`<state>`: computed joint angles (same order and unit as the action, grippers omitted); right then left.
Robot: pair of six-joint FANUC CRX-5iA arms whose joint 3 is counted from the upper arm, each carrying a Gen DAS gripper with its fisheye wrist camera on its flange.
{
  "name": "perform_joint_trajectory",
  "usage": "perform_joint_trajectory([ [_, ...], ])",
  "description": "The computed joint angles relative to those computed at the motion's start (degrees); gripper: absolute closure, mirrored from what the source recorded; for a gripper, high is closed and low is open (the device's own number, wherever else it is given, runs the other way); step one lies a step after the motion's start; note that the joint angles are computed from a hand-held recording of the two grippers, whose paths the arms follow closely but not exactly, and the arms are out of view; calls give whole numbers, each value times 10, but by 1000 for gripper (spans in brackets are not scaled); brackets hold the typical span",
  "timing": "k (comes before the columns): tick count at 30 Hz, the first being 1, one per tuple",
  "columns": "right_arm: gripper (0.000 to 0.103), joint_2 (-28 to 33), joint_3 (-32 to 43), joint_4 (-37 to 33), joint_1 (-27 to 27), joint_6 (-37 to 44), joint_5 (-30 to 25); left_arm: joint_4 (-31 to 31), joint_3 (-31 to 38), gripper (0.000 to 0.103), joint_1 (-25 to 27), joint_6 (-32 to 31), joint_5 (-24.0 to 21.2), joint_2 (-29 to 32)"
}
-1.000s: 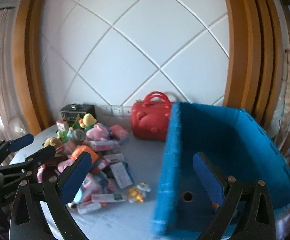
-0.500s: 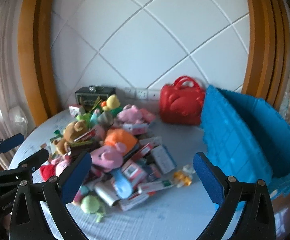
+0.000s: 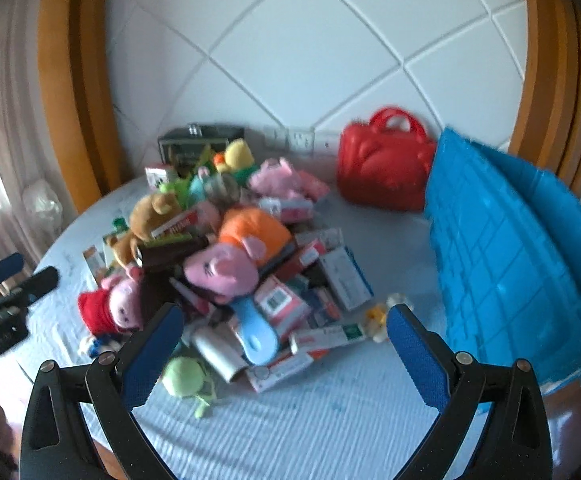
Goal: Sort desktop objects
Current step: 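Grasp the teddy bear in blue dress with the left tool while the right tool grasps the green frog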
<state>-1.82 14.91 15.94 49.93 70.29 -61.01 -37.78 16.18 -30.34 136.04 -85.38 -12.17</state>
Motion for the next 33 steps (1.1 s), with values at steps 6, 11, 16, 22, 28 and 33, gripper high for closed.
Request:
perform_joint_trajectory([
  [6, 0, 40, 14, -88, -40, 67, -38, 33, -75, 33, 58, 11, -9, -37],
  [11, 0, 80, 39, -174, -59, 149, -73, 33, -121, 33, 84, 33, -59, -67],
  [16, 0, 108, 47, -209, -52, 173, -89, 64, -189, 33, 145, 33, -76, -113],
  [22, 0, 119, 31, -201, -20, 125, -84, 154, -287, 33, 281, -93, 12, -150],
  [28, 0, 132, 8, -165, 23, 54, -73, 259, -364, 33, 371, -249, 118, -132],
  [33, 0, 143, -5, -151, 44, -4, -76, 298, -388, 33, 391, -330, 151, -116],
])
